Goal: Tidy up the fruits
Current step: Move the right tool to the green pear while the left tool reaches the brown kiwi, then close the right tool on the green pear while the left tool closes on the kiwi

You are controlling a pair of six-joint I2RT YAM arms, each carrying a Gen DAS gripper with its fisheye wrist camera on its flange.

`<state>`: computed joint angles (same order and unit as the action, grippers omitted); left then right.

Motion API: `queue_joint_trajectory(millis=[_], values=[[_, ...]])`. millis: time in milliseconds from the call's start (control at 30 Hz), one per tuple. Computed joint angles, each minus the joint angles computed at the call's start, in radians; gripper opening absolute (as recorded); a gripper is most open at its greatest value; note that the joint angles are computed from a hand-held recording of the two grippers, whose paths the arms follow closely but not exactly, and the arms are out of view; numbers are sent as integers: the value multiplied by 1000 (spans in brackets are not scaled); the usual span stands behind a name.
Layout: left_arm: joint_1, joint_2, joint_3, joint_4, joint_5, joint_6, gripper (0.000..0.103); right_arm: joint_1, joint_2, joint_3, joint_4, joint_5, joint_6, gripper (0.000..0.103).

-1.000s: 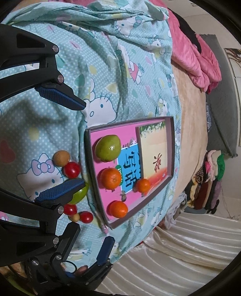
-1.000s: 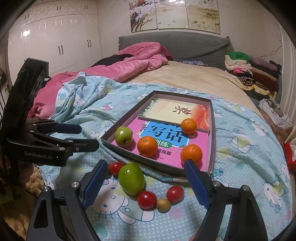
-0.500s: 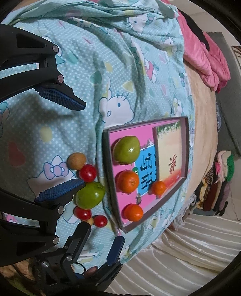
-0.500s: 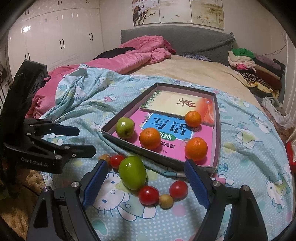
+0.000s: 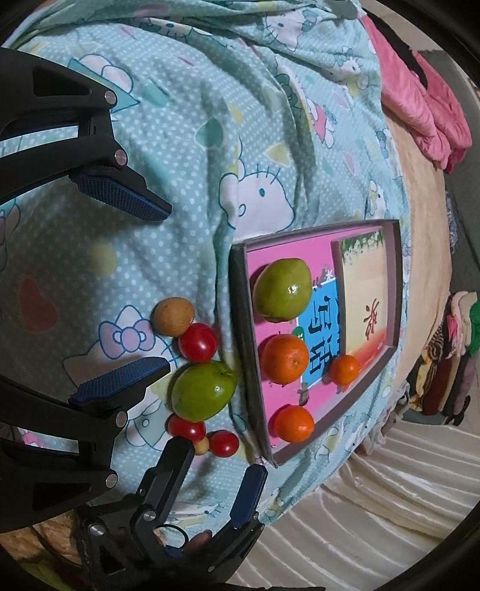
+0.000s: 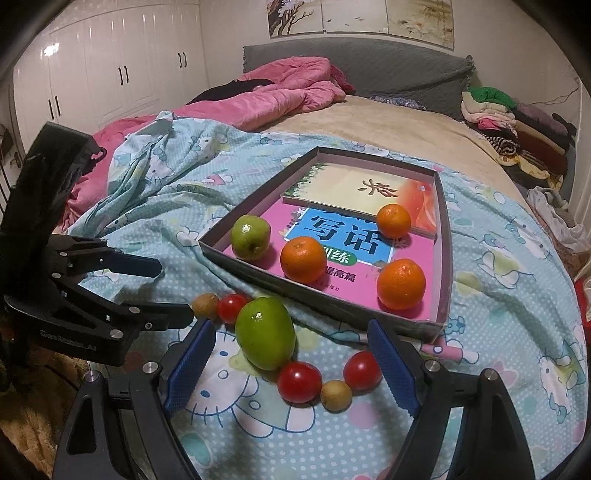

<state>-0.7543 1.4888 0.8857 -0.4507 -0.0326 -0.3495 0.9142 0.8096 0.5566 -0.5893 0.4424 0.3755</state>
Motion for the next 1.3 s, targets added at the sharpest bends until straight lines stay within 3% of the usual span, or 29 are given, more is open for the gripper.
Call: queue_joint_trajectory(millis=[200, 300, 400, 633, 733, 933, 1300], values=[[-7, 25, 10, 7, 9, 16, 78, -22, 49, 5, 11, -28, -17, 84], [-3, 47, 18, 4, 10, 29, 70, -18, 87, 8, 21, -20, -28, 84], [13, 54, 15, 20, 32, 36, 70, -24, 124, 6, 40, -27, -45, 83], [25, 62, 11, 47, 61, 46, 64, -49, 185, -2, 99, -53, -109, 66], [27, 65, 12, 52, 73, 49, 56, -55, 203, -6, 121, -74, -128, 59], [28, 80, 17, 57, 82, 57, 53, -47, 264, -4, 162, -89, -158, 45], [3, 127, 49, 66, 68, 85, 47, -68, 296, -15, 211, -104, -184, 44]])
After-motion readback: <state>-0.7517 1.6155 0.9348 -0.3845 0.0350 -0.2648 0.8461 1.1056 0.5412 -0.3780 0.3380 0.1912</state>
